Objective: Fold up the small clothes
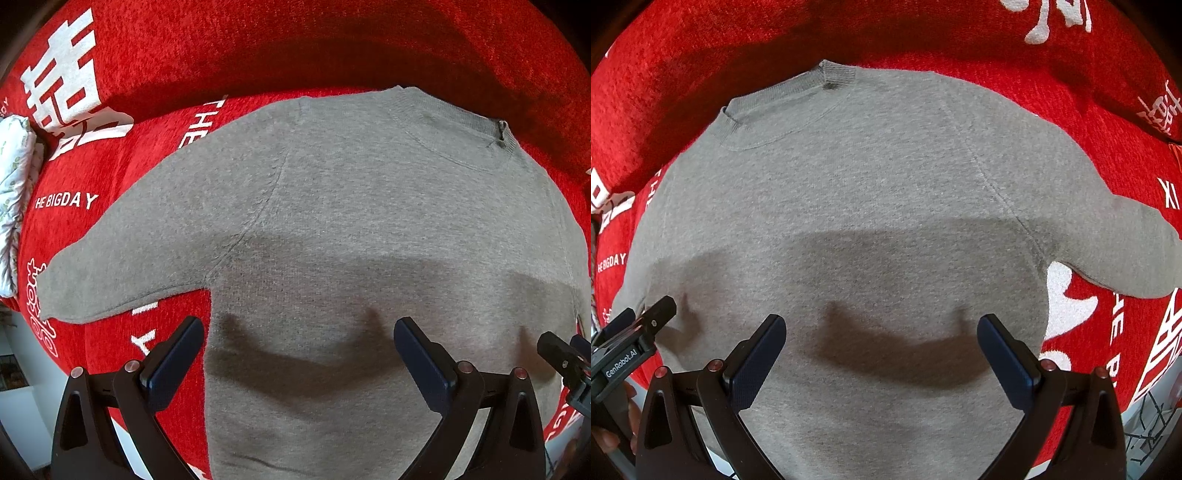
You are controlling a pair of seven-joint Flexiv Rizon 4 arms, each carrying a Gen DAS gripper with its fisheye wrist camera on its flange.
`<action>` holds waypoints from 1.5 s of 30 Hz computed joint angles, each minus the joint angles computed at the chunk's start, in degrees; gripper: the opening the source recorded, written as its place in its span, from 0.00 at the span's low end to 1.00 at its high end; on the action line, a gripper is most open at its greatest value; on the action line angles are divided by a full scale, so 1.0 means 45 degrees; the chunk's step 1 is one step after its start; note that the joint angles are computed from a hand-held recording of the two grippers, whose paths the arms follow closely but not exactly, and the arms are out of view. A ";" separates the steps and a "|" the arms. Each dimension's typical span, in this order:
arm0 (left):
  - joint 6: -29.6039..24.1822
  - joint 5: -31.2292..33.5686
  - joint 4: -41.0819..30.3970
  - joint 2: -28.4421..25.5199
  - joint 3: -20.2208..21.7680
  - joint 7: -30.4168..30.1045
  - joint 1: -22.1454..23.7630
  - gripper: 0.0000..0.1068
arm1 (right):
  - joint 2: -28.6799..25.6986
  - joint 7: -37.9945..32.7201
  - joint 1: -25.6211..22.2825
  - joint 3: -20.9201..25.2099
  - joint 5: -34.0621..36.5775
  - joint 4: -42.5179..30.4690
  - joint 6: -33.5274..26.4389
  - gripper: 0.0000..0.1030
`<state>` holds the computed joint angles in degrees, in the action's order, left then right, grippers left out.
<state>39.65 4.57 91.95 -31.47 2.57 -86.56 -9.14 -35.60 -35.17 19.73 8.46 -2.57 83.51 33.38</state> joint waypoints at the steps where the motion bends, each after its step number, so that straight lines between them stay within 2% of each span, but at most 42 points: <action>1: 0.0006 -0.0010 0.0019 0.0009 -0.0001 0.0005 0.0012 0.96 | -0.0005 -0.0017 -0.0007 0.0000 0.0003 -0.0009 -0.0013 1.00; 21: 0.0176 -0.0371 0.0171 -0.0064 -0.0059 0.0234 0.0280 0.96 | -0.0145 -0.0130 0.0081 -0.0016 -0.0108 -0.0206 -0.0062 1.00; 30: 0.0448 -0.0715 0.0531 0.0021 0.0058 0.0434 0.0725 0.96 | -0.0695 -0.0321 0.0400 0.0039 -0.0249 -0.0924 -0.0006 1.00; 35: 0.0753 -0.1178 0.1006 0.0167 0.0125 0.0681 0.1337 0.96 | -0.1227 -0.0767 0.0628 0.0204 -0.0180 -0.1668 0.0178 1.00; 39: 0.0933 -0.2249 0.1486 0.0223 0.0090 0.1032 0.2267 0.96 | -0.1616 -0.1473 0.0878 0.0347 -0.0183 -0.2212 0.0678 1.00; 45: 0.1784 -0.3566 0.2199 0.0232 0.0397 0.1329 0.3757 0.96 | -0.2583 -0.2395 0.1328 0.0548 -0.0018 -0.3962 0.0019 1.00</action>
<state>47.68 -11.48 101.85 -30.43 4.36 -80.58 7.76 -47.22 -45.95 25.71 10.93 -2.66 65.68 33.46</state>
